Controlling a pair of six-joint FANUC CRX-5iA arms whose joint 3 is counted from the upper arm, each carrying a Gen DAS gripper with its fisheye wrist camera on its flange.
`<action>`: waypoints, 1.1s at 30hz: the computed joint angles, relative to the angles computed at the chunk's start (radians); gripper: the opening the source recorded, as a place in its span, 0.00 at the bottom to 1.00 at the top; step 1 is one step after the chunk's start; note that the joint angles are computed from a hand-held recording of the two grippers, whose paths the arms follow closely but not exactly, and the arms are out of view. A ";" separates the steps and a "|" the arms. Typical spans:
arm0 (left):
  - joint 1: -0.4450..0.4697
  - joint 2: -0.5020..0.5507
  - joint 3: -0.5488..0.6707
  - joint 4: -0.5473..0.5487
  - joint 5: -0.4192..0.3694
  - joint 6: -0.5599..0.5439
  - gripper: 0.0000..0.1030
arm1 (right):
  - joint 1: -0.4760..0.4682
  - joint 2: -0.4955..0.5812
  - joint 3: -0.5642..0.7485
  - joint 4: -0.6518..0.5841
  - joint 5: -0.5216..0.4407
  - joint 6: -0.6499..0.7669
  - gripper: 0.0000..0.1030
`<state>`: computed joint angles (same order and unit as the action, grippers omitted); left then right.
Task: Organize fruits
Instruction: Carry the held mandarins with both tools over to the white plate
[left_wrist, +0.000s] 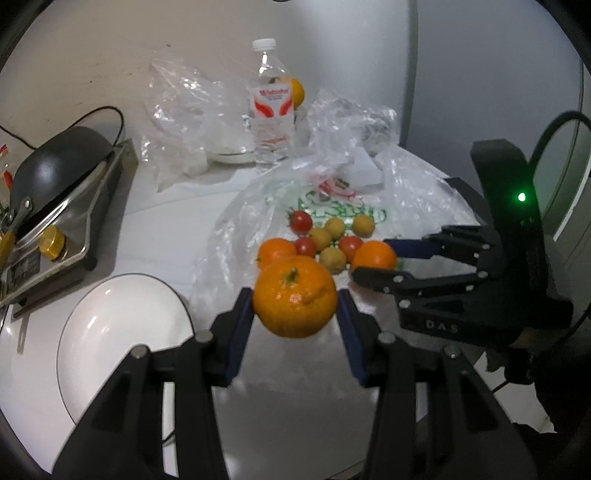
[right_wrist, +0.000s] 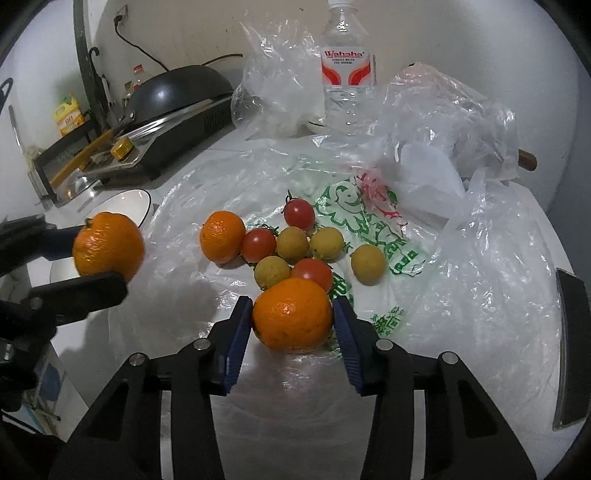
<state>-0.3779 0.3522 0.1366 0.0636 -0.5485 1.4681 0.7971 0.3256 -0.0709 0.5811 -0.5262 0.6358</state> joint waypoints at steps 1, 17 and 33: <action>0.002 -0.006 -0.009 0.004 0.007 -0.002 0.45 | 0.002 -0.001 -0.002 0.010 -0.004 -0.007 0.45; 0.054 -0.120 -0.160 0.057 0.115 -0.042 0.45 | 0.046 -0.035 -0.010 0.176 -0.025 -0.124 0.45; 0.161 -0.222 -0.275 -0.009 0.148 0.036 0.45 | 0.104 0.055 0.155 0.130 -0.038 -0.024 0.45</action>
